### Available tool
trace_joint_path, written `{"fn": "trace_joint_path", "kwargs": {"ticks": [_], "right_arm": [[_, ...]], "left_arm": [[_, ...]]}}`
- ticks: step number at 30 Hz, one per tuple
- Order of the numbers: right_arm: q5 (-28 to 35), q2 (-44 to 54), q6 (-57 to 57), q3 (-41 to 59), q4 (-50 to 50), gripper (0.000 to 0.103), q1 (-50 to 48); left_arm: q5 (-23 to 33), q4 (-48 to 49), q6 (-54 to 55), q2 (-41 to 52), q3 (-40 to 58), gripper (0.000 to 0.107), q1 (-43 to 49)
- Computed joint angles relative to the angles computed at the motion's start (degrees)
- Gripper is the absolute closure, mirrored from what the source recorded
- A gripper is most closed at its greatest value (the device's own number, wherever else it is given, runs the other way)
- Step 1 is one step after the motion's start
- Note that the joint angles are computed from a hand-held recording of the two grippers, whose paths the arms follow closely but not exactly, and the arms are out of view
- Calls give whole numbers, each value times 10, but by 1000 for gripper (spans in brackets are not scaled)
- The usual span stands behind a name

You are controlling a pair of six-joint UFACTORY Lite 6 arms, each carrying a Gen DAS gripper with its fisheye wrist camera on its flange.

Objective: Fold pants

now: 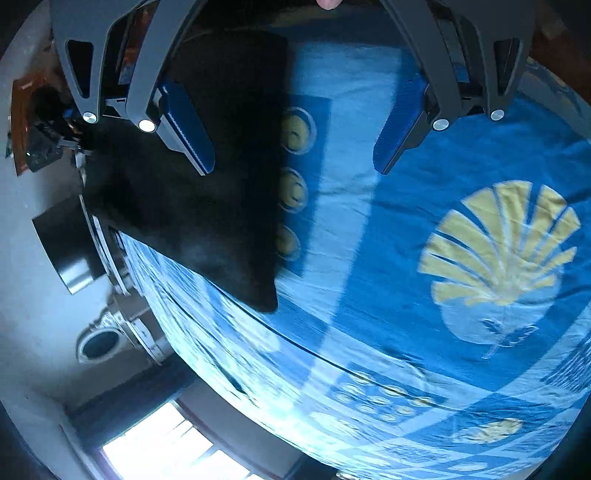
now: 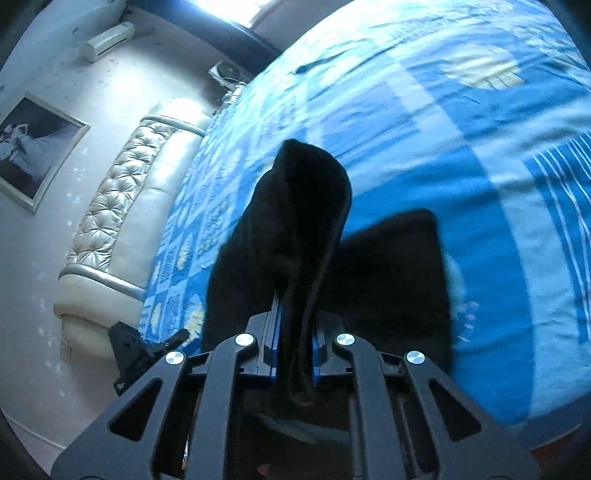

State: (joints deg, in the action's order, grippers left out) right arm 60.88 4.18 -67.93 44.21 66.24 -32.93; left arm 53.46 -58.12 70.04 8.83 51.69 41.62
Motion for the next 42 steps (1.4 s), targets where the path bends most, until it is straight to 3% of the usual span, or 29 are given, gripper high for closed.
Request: {"fn": "trace_joint_path", "kwargs": {"ticks": [5,11,18,21,23,25,30,36,42], "right_arm": [[-16,44,-28,-13,-4,92,-30],[-38,78,-59,-24,12,90,-43],[-10,108,-61,-14,2,85,-97],[38,119,-54,-12,0,58,-130],[54,121,-50,-16,-3,14,-158],[41,118,-58,-20,-12,12,-179],[103,241,-56,23,-33,12,-217],[158,290,-66,32,-28,12,-200],[133,261,-82,6,-24,9,-159]], "left_arm": [[-12,0,24,-47,-50,21,-28],[-43,9,21,-35,-58,20,-50],[-48,16,18,-32,-60,20,-51],[-36,24,9,-30,-53,20,-42],[-12,28,7,-31,-50,21,-21],[10,29,0,-27,-48,21,-5],[23,41,-17,-14,-53,21,-5],[69,34,-18,1,-58,21,0],[129,36,-36,49,-55,21,-2]]}}
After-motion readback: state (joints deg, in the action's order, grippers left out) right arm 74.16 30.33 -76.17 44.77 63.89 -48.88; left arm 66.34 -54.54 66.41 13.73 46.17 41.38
